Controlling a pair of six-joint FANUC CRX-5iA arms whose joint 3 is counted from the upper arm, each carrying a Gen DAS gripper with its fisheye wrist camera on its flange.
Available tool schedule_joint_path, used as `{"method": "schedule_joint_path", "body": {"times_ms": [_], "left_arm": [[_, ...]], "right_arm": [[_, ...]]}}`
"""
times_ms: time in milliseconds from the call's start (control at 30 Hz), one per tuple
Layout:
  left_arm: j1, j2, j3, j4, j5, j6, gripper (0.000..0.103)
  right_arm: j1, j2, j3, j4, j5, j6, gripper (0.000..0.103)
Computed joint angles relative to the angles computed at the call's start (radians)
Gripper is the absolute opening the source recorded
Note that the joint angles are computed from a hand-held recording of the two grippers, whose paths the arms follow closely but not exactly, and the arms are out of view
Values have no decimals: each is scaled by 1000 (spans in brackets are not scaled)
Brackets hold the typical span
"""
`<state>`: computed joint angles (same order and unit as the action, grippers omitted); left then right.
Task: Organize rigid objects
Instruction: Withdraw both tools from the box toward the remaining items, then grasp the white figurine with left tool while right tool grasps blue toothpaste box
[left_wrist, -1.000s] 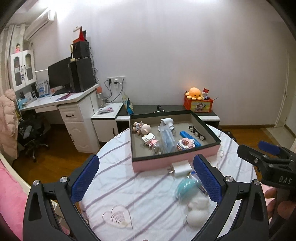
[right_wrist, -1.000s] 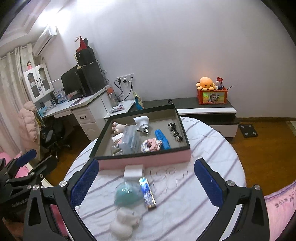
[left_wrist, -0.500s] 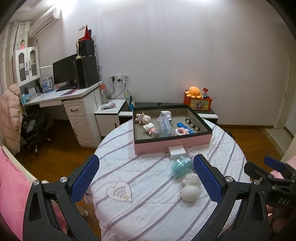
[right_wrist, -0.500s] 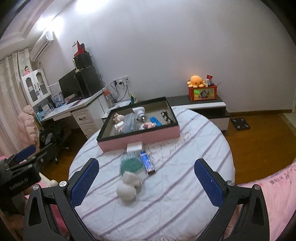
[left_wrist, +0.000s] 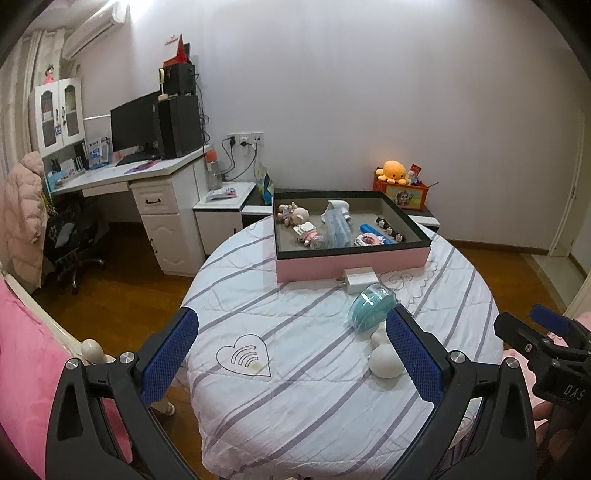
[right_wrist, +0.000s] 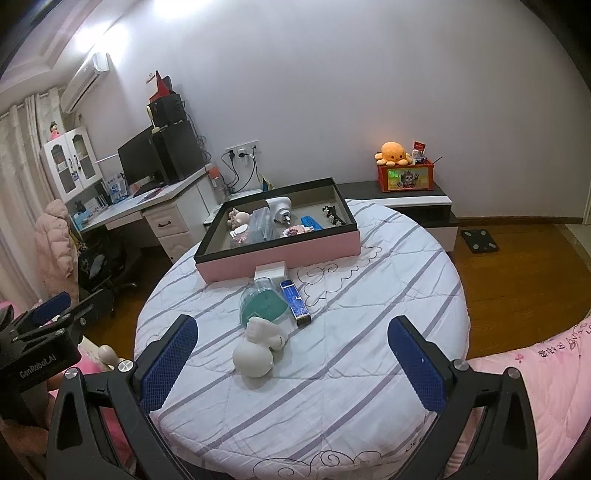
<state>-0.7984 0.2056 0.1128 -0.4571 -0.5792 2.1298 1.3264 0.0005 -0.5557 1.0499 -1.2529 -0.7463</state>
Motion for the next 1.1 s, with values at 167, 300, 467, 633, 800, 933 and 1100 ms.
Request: {"method": "schedule_joint_path", "body": {"times_ms": [167, 300, 467, 633, 800, 933, 1100], "left_arm": [[3, 9, -3, 17, 0, -20, 103], [5, 26, -4, 35, 5, -44, 103], [13, 60, -6, 97, 19, -108, 103], [12, 118, -2, 201, 51, -218, 103], [2, 194, 33, 292, 57, -308, 103], [-7, 256, 80, 334, 46, -357, 103], [-14, 334, 146, 377, 26, -401, 103]], "right_arm": [[-5, -1, -3, -14, 8, 7, 103], [-14, -6, -8, -29, 18, 15, 103], [-34, -12, -22, -51, 40, 28, 103], [-83, -26, -48, -75, 97, 63, 103], [-159, -37, -81, -86, 203, 124, 103], [-225, -44, -103, -102, 294, 195, 103], [-318, -52, -126, -97, 424, 287, 103]]}}
